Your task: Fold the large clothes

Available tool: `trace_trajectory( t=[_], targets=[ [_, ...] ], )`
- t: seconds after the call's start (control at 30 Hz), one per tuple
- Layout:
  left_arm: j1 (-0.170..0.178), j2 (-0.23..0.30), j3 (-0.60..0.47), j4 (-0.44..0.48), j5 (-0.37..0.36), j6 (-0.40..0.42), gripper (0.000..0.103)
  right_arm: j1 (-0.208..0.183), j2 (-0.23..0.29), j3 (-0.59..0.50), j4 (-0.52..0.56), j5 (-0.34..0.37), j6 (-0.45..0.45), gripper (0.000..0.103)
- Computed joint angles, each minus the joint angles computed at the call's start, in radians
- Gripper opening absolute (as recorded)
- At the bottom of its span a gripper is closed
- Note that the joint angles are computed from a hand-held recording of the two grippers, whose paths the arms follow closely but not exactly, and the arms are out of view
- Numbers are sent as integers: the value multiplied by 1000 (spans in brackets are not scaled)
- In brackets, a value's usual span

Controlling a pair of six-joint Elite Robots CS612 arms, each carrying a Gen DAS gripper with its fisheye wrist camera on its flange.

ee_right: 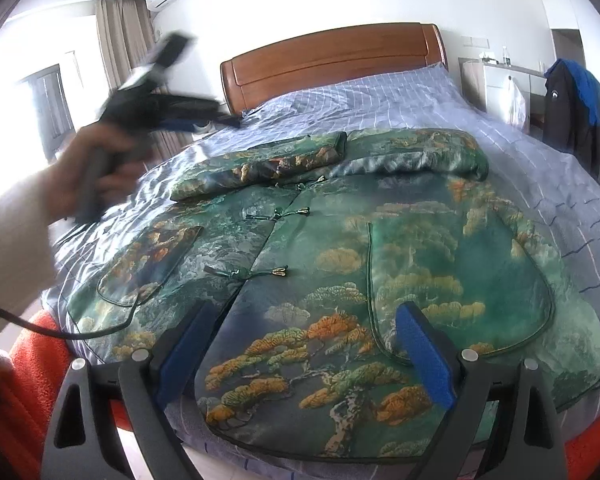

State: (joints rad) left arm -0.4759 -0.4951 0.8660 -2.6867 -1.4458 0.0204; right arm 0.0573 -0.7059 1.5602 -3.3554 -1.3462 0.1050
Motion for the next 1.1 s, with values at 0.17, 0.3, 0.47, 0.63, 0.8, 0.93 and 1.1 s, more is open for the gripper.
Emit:
trace_trajectory(
  t=[0.17, 0.3, 0.47, 0.63, 0.8, 0.93, 1.1],
  targets=[
    [10, -140, 237, -101, 136, -16, 101, 9, -1, 0, -10, -10, -27, 92],
    [25, -209, 345, -125, 138, -112, 102, 16, -1, -1, -13, -13, -44, 92],
    [25, -238, 439, -201, 99, -238, 102, 23, 1, -7, -1, -22, -55, 92],
    [25, -221, 458, -219, 22, -355, 101, 27, 1, -6, 3, -33, -65, 92],
    [20, -205, 448, -201, -25, -375, 101, 31, 4, -13, 24, -38, -78, 92],
    [14, -208, 461, -220, -5, -368, 101, 34, 5, -11, 13, -44, -85, 92],
    [15, -211, 473, -227, 3, -389, 101, 36, 9, -17, 23, -41, -90, 92]
  ],
)
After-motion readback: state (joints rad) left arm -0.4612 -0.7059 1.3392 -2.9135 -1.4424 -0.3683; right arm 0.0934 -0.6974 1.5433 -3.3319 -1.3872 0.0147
